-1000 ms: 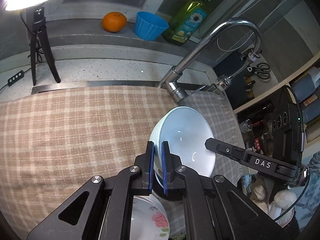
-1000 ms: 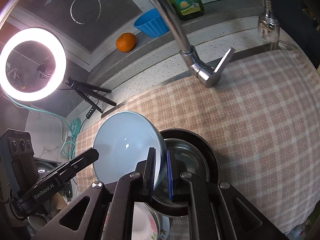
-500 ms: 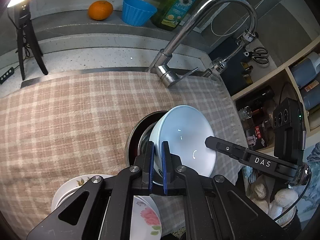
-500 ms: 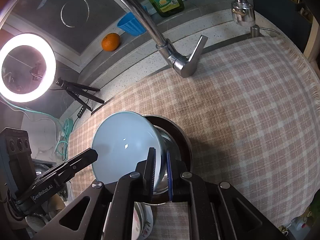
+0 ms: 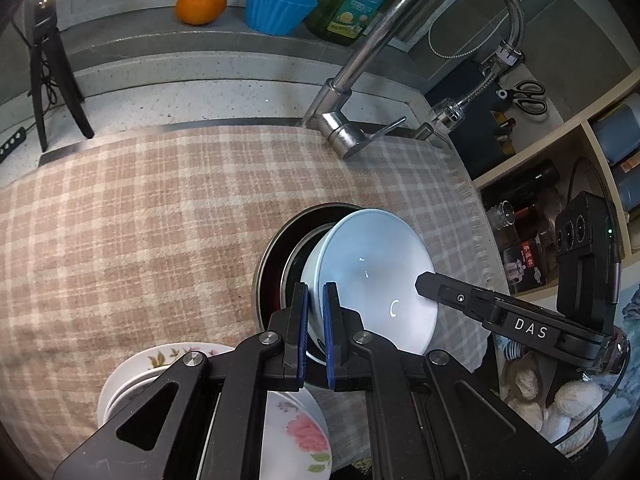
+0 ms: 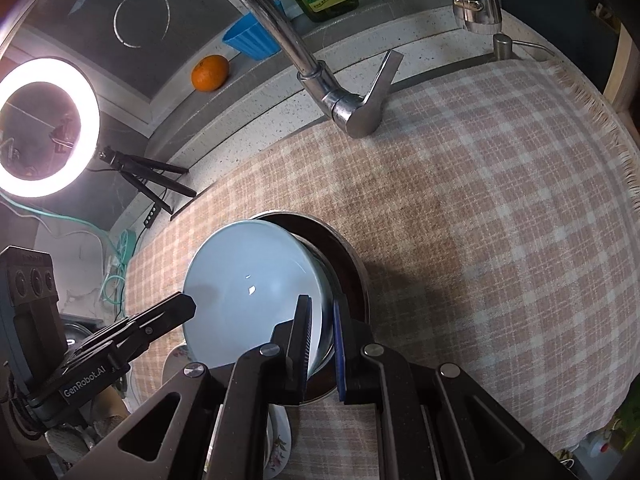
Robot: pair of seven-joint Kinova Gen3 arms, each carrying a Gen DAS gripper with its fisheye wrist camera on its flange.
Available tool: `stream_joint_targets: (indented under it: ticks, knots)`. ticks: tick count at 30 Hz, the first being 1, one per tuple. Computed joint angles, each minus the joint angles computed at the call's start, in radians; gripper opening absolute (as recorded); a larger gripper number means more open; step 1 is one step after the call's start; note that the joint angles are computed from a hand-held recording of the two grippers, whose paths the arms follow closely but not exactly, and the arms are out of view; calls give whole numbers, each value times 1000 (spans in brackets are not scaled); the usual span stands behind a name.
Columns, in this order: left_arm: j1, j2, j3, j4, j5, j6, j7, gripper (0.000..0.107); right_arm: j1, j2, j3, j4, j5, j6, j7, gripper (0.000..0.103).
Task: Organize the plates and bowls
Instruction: 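Lower the white bowl into the red bowl with both tools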
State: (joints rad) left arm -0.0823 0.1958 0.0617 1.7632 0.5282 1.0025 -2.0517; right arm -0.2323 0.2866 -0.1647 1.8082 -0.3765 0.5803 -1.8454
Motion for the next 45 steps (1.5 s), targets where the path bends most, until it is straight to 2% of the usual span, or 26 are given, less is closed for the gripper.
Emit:
stream_joint_targets:
  ticks: [32, 40, 43, 45]
  knots:
    - [27, 2, 11, 32, -53, -82, -14, 6, -62, 23, 17, 0, 127, -35, -62, 10]
    - [14, 2, 8, 35, -36, -74, -40, 7, -39, 15, -1, 15, 96, -58, -23, 13]
    - [-1, 1, 4, 34, -17, -60, -59, 8, -9, -1, -24, 37, 53, -85, 22, 23]
    - [-14, -2, 1, 33, 1, -52, -75, 8, 18, -14, -40, 58, 9, -108, 56, 23]
